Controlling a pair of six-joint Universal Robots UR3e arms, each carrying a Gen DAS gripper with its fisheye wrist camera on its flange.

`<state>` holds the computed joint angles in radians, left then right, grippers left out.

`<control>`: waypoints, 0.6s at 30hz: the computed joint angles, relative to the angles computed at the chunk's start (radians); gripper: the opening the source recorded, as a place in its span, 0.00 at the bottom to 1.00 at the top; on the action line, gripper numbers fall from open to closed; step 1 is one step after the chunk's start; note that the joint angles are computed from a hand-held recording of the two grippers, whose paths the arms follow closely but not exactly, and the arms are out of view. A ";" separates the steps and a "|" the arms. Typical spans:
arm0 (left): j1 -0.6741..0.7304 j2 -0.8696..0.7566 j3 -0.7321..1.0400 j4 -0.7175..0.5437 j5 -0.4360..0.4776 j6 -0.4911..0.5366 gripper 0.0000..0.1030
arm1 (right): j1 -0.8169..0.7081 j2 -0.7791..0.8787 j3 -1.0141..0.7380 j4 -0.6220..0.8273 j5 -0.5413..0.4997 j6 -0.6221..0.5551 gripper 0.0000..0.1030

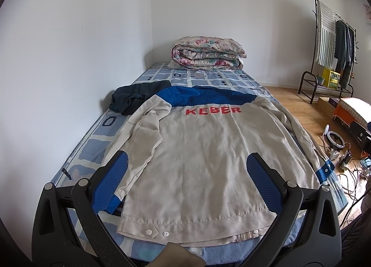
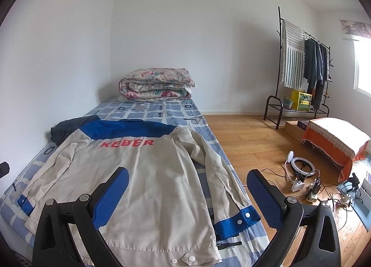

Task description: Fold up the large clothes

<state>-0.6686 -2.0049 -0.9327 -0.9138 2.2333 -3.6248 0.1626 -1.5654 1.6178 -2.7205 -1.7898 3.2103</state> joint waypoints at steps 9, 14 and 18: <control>0.000 -0.002 0.005 -0.006 0.000 -0.001 1.00 | 0.000 0.000 0.002 -0.002 0.000 0.001 1.00; 0.024 0.058 -0.096 0.043 -0.002 0.014 1.00 | -0.003 -0.004 0.011 -0.003 0.016 0.009 1.00; 0.080 0.132 -0.197 0.068 -0.030 0.028 1.00 | -0.005 0.004 0.005 0.001 0.042 0.021 1.00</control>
